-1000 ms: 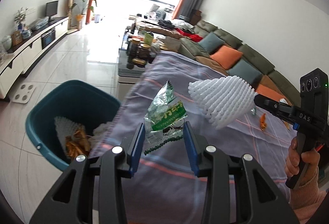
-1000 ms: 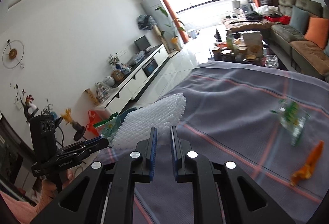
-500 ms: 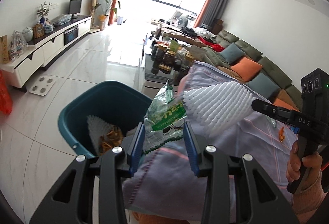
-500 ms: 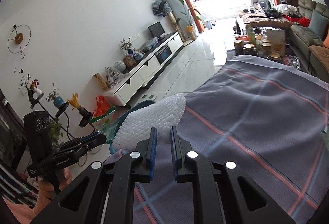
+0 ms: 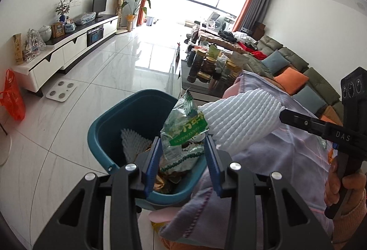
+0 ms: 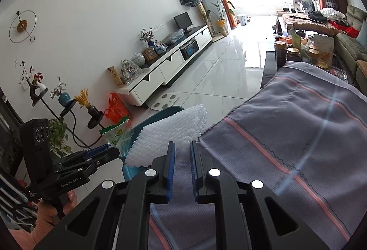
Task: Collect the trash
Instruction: 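Carry the green wrapper and foam net over the teal bin, then open the left tool over the bin while the right tool opens too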
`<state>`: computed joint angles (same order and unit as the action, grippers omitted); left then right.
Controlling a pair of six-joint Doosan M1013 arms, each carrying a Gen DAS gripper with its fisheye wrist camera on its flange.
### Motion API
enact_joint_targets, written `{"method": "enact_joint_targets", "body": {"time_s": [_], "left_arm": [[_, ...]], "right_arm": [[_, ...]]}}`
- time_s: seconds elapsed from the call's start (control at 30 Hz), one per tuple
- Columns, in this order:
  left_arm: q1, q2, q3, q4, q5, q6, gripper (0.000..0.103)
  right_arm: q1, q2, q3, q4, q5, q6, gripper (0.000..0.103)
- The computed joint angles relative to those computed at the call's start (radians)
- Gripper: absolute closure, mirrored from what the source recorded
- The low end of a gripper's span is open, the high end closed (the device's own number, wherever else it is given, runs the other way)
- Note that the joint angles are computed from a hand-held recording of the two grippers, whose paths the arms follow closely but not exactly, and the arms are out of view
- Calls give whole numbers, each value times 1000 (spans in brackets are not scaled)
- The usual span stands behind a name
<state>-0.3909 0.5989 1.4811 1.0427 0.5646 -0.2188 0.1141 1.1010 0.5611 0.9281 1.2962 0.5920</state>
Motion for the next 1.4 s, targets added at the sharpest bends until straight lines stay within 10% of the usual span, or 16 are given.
{"method": "enact_joint_targets", "body": {"time_s": [0.97,1.4], "left_arm": [[59,46,-22,-168,15,84,64],[78,76,-45,-248,4,131,48]], "right_arm": [[77,103,-190,-166,62,144,87],[99,145,-264,-224,126,174,67]]}}
